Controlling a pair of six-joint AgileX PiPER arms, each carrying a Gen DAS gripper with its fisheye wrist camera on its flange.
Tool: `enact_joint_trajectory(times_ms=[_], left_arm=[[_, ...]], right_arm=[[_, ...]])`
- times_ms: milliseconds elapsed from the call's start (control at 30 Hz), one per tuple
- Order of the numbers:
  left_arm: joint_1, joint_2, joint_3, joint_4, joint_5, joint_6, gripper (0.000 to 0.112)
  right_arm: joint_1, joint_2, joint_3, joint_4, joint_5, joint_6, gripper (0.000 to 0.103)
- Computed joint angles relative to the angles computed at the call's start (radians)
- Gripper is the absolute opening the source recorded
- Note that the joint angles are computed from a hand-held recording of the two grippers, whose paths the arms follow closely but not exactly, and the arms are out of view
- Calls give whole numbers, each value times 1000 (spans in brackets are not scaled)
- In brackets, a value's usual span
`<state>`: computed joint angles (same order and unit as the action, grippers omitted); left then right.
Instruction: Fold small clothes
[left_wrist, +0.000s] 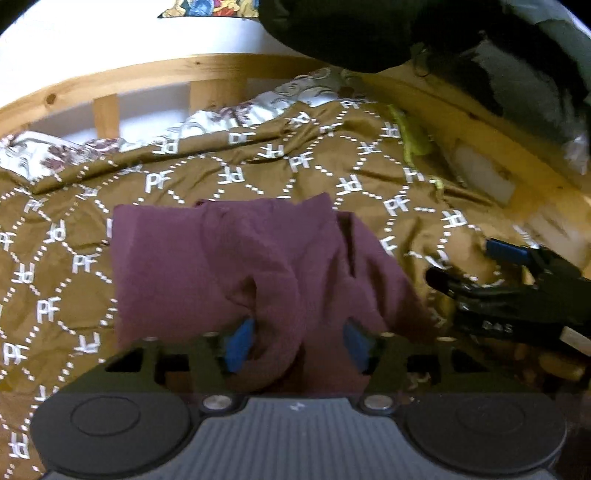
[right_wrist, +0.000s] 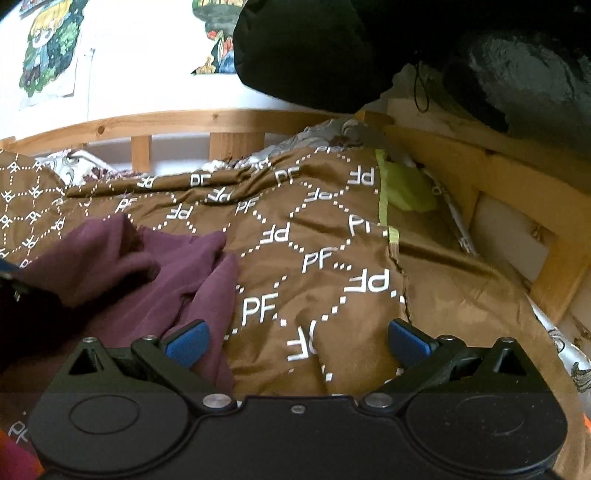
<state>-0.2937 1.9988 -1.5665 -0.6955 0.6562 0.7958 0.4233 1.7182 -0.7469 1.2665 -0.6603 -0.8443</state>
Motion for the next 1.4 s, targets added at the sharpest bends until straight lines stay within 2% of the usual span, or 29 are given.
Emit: enact_joint_trajectory(times_ms=[67, 167, 300, 333, 433, 533, 600, 733, 867, 933, 1033, 1100, 1200, 1233, 1300, 1400], left_arm=[[7, -20, 32, -40, -8, 53, 76], [17, -75, 115, -127, -50, 168, 91], [41, -144, 218, -274, -98, 333, 102], [49, -167, 260, -325, -127, 392, 102], [61, -194, 305, -356, -180, 442, 102], [88, -203, 326, -342, -193, 437, 102], [110, -189, 320, -311, -173, 407, 102], [141, -150, 287, -213, -107, 326, 102], [148, -136, 292, -152, -93, 294, 102], [145, -142, 306, -151, -100, 311, 102], [121, -173, 356, -162, -173, 367, 102], [103, -190, 381, -177, -213, 409, 101], [89, -206, 405, -226, -234, 481, 94], [83, -208, 408, -224, -239, 487, 92], [71, -204, 402, -208, -250, 480, 82], [38, -200, 402, -143, -302, 430, 68]], right_arm=[[9, -1, 16, -40, -33, 48, 102], [12, -1, 26, -74, -65, 92, 102], [9, 1, 35, -119, -82, 157, 102], [9, 3, 39, -138, -87, 180, 102], [13, 6, 58, -206, -111, 267, 102], [11, 3, 87, -340, -128, 408, 102], [-8, -2, 103, -474, -114, 535, 103], [-63, 14, 34, -695, 6, 770, 103], [-102, 77, -115, -931, 133, 992, 103], [-117, 119, -209, -1070, 221, 1111, 103], [-123, 193, -335, -1246, 348, 1286, 102], [-130, 232, -369, -1368, 380, 1451, 101], [-144, 266, -327, -1430, 297, 1646, 88], [-145, 272, -316, -1419, 278, 1652, 83], [-139, 276, -307, -1370, 270, 1585, 79], [-152, 285, -313, -1436, 245, 1643, 69]])
